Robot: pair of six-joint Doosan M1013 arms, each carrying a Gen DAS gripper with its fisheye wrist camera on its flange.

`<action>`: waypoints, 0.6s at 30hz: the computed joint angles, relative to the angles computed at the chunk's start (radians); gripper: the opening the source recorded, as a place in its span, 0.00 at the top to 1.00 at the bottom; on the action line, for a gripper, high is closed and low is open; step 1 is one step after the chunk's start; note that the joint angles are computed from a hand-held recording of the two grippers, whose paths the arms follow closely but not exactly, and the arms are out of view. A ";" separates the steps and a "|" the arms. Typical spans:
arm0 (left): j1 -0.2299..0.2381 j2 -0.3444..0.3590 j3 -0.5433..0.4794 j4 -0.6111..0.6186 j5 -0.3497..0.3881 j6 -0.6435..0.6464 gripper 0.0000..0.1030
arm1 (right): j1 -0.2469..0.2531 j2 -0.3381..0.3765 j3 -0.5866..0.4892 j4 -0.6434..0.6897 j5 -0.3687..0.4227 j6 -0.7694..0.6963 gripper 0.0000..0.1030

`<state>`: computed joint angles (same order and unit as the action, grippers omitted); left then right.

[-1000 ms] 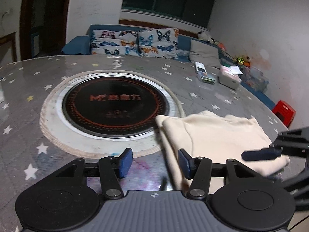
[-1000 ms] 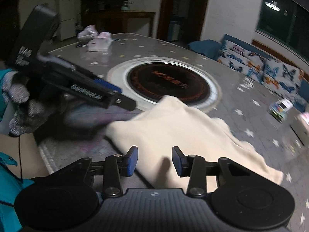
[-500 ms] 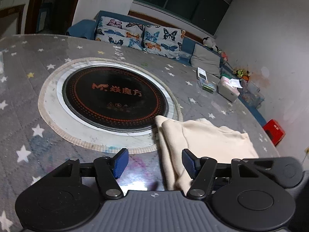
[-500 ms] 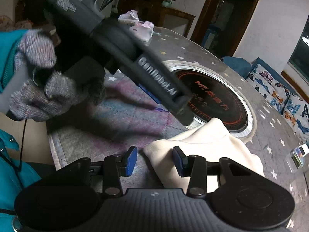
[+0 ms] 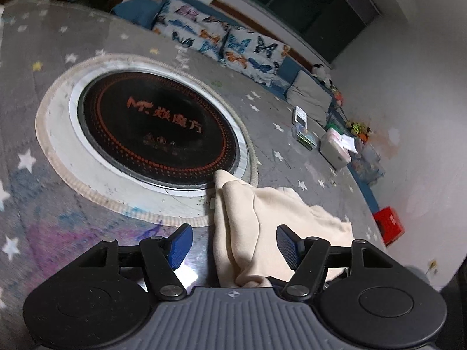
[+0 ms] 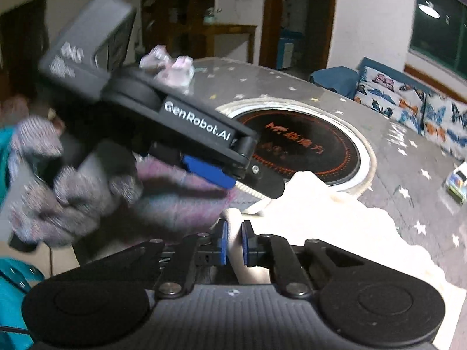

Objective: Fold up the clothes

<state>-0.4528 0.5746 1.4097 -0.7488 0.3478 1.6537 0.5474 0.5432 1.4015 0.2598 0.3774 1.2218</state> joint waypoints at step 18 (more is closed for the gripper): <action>0.012 0.069 -0.076 -0.261 0.129 -0.034 0.37 | -0.042 -0.047 0.065 0.400 -0.046 -0.294 0.92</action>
<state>-0.4411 0.6433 1.3334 -1.0099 0.4770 1.6192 0.5053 0.4961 1.4666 0.6595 0.3312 0.9281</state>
